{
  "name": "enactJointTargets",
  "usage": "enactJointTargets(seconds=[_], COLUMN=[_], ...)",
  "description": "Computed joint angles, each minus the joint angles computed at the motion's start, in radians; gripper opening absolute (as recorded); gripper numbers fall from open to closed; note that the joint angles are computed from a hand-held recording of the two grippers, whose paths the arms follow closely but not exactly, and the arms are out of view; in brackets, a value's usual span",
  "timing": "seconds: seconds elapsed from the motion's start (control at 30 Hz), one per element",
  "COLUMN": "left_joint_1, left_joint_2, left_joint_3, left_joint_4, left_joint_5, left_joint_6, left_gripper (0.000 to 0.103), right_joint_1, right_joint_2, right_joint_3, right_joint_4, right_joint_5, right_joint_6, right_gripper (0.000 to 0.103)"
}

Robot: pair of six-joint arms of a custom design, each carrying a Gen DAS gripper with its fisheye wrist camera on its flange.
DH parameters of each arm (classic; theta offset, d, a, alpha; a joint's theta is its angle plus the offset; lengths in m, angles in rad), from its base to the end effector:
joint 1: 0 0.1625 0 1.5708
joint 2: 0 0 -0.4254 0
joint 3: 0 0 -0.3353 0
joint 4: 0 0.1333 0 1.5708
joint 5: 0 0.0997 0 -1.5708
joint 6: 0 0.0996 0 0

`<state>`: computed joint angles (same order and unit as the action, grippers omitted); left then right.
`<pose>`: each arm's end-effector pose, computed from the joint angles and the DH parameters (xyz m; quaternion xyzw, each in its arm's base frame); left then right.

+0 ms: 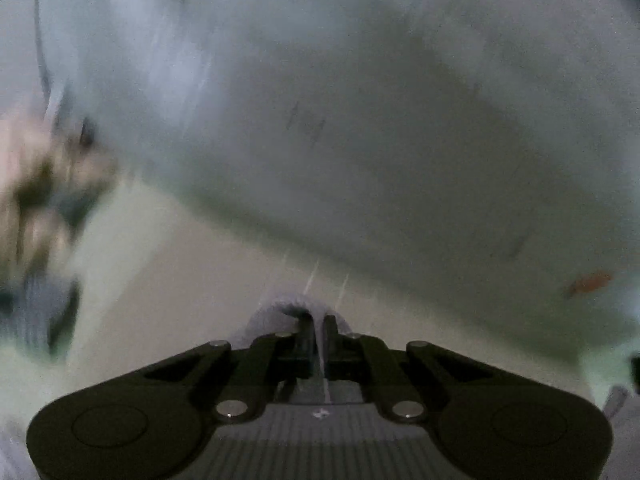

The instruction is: Fold clothes

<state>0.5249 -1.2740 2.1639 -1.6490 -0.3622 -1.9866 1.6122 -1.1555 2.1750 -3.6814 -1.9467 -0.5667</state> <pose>-0.2141 -0.3856 0.2122 -0.1427 0.7756 -0.5035 0.3529 0.1163 -0.4710 0.3118 0.1589 -0.8303 0.4508 0.2866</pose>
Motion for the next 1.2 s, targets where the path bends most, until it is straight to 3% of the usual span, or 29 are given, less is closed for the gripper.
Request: enactJointTargets(seconds=[0.1, 0.17, 0.23, 0.3, 0.4, 0.43, 0.5, 0.53, 0.57, 0.8, 0.9, 1.0, 1.13, 1.2], left_joint_1=[-0.096, -0.169, -0.239, -0.301, -0.346, -0.360, -0.394, -0.412, -0.427, -0.449, -0.415, -0.401, -0.393, -0.382], left_joint_2=[-0.028, -0.016, -0.007, -0.011, 0.002, 0.001, 0.020, 0.031, 0.038, 0.027, 0.012, -0.019, -0.059, -0.085], left_joint_3=[-0.075, -0.103, -0.086, -0.007, 0.126, 0.175, 0.235, 0.254, 0.262, 0.268, 0.275, 0.300, 0.322, 0.340], left_joint_4=[0.314, 0.510, 0.567, 0.456, 0.195, 0.095, -0.011, -0.038, -0.046, -0.014, -0.023, -0.026, 0.013, 0.016], left_joint_5=[0.057, 0.012, -0.067, -0.202, -0.439, -0.515, -0.623, -0.661, -0.679, -0.644, -0.659, -0.681, -0.707, -0.706], left_joint_6=[-0.208, -0.375, -0.446, -0.419, -0.352, -0.336, -0.369, -0.390, -0.404, -0.489, -0.507, -0.554, -0.606, -0.621], left_gripper=[0.004, 0.004, 0.004, 0.004, 0.006, 0.010, 0.012, 0.018, 0.022, 0.063, 0.064, 0.064, 0.065, 0.065], right_joint_1=[0.010, -0.020, -0.065, -0.125, -0.228, -0.263, -0.299, -0.319, -0.317, -0.316, -0.331, -0.322, -0.304, -0.315], right_joint_2=[-0.044, -0.102, -0.165, -0.206, -0.260, -0.277, -0.308, -0.323, -0.326, -0.347, -0.358, -0.343, -0.274, -0.270], right_joint_3=[-0.009, 0.029, 0.076, 0.145, 0.236, 0.267, 0.324, 0.352, 0.370, 0.371, 0.358, 0.353, 0.327, 0.313], right_joint_4=[-0.101, -0.117, -0.104, -0.080, -0.040, -0.029, -0.017, -0.011, -0.020, 0.065, 0.141, 0.157, 0.086, 0.119], right_joint_5=[0.025, 0.030, 0.034, 0.004, -0.031, -0.033, -0.027, -0.022, -0.026, 0.019, 0.068, 0.067, -0.009, -0.028], right_joint_6=[-0.058, -0.046, -0.019, -0.011, -0.007, 0.006, 0.032, 0.044, 0.053, 0.106, 0.173, 0.224, 0.247, 0.303], right_gripper=[0.006, 0.006, 0.006, 0.006, 0.007, 0.008, 0.024, 0.031, 0.043, 0.069, 0.074, 0.075, 0.083, 0.083])
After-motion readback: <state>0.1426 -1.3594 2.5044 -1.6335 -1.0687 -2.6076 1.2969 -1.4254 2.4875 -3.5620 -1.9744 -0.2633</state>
